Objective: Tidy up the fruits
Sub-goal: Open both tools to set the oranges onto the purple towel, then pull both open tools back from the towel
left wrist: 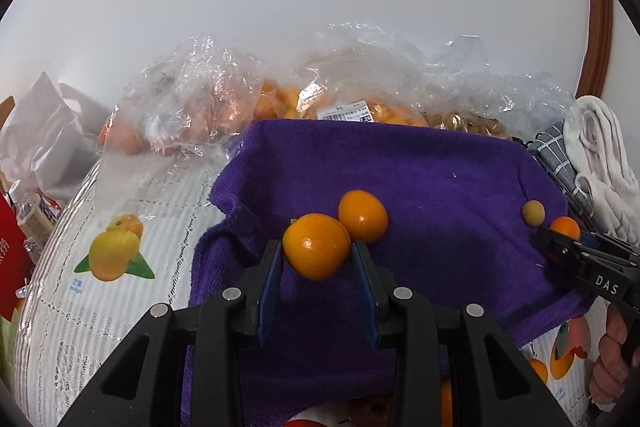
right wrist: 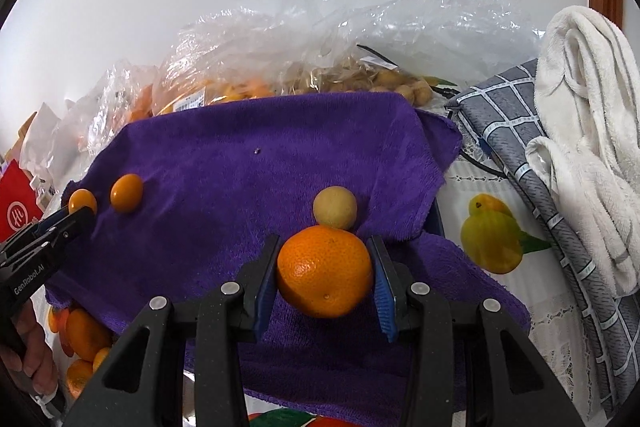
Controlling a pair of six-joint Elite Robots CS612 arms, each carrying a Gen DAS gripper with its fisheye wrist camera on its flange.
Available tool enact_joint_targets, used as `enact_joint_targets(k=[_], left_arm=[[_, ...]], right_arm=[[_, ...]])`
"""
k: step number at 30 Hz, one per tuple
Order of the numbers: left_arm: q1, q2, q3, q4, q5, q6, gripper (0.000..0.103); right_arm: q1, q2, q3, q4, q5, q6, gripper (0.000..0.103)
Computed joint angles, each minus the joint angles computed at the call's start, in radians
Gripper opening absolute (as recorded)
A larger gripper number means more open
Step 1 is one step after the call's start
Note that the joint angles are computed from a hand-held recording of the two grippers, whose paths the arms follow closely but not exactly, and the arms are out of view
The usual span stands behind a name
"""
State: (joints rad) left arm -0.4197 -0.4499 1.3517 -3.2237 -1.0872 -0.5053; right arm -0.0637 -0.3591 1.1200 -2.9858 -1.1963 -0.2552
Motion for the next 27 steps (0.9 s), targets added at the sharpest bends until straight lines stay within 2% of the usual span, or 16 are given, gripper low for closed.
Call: enact_joint_targets(k=[7, 14, 21, 27], left_arm=[[0.003, -0.004, -0.007, 0.067, -0.028, -0.004, 0.033], [0.006, -0.006, -0.006, 0.084, -0.037, -0.020, 0.033], [0.005, -0.005, -0.011, 0.102, -0.036, -0.019, 0.033], [0.003, -0.004, -0.012, 0.096, -0.036, -0.008, 0.034]], right_arm=[[0.005, 0.000, -0.002, 0.002, -0.027, -0.009, 0.043], [0.000, -0.003, 0.004, 0.000, -0.007, 0.000, 0.044], [-0.002, -0.013, 0.030, -0.046, 0.006, -0.002, 0.063], [-0.003, -0.022, 0.057, -0.099, 0.006, -0.008, 0.065]])
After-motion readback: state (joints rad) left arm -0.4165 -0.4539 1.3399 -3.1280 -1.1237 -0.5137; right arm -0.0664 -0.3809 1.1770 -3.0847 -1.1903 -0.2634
